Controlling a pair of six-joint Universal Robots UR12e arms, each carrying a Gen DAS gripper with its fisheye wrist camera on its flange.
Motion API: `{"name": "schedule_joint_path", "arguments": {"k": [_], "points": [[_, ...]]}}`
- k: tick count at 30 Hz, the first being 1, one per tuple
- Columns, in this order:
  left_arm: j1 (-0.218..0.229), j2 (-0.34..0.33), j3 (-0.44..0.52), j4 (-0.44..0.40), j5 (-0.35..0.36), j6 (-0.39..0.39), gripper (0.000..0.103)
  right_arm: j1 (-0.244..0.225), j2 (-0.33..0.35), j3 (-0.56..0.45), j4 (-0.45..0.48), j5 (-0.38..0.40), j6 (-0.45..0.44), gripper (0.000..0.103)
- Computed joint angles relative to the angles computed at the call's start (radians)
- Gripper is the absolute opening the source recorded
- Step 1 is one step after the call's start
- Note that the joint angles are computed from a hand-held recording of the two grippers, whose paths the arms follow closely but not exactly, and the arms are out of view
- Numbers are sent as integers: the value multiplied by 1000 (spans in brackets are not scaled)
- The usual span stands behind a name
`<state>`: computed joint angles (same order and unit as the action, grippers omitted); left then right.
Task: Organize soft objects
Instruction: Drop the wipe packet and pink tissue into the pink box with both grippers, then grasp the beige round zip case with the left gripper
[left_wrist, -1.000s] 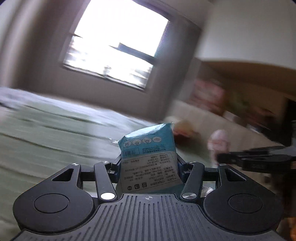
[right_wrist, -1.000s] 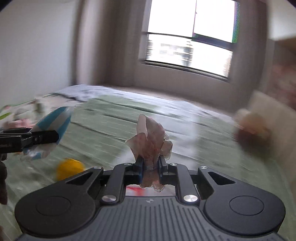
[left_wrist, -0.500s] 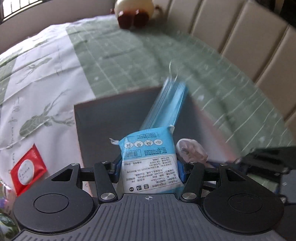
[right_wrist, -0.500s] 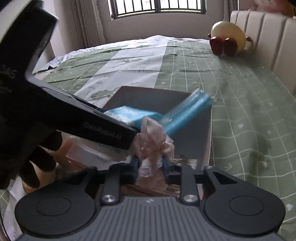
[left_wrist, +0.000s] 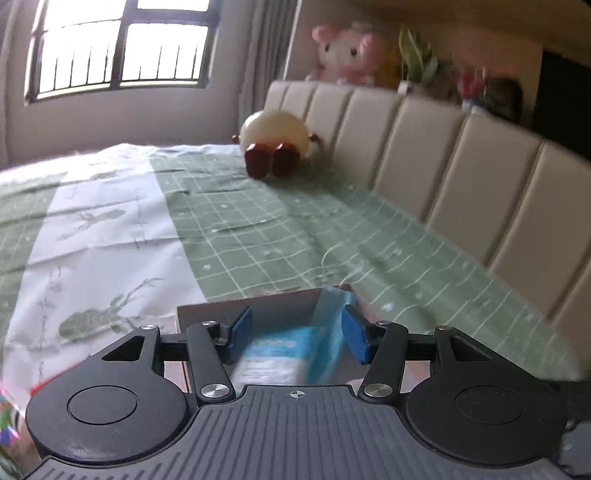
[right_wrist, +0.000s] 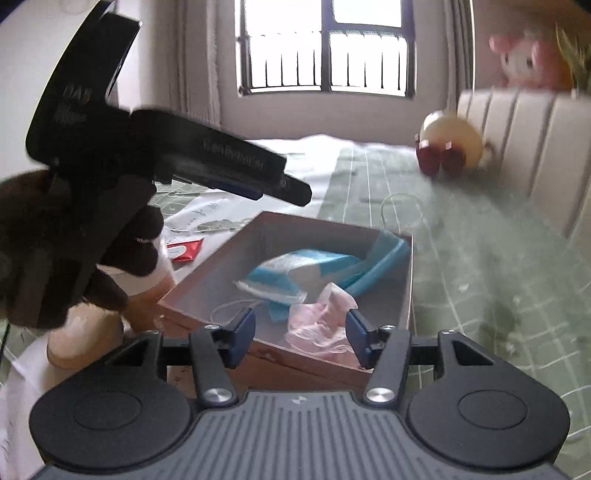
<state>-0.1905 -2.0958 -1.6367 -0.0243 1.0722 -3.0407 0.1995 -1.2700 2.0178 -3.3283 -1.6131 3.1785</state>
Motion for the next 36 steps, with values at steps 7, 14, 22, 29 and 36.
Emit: {"name": "schedule_joint_path", "arguments": {"k": [7, 14, 22, 29, 36], "points": [[98, 119, -201, 141, -20, -12, 58, 49, 1, 26, -63, -7, -12, 56], [239, 206, -355, 77, -70, -14, 58, 117, 34, -23, -10, 82, -5, 56], [315, 164, -388, 58, -204, -173, 58, 170, 110, -134, 116, 28, 80, 36], [299, 113, -347, -72, -312, -146, 62, 201, 123, -121, 71, -61, 36, 36], [275, 88, -343, -9, -316, -218, 66, 192, 115, -104, 55, -39, 39, 36]]}}
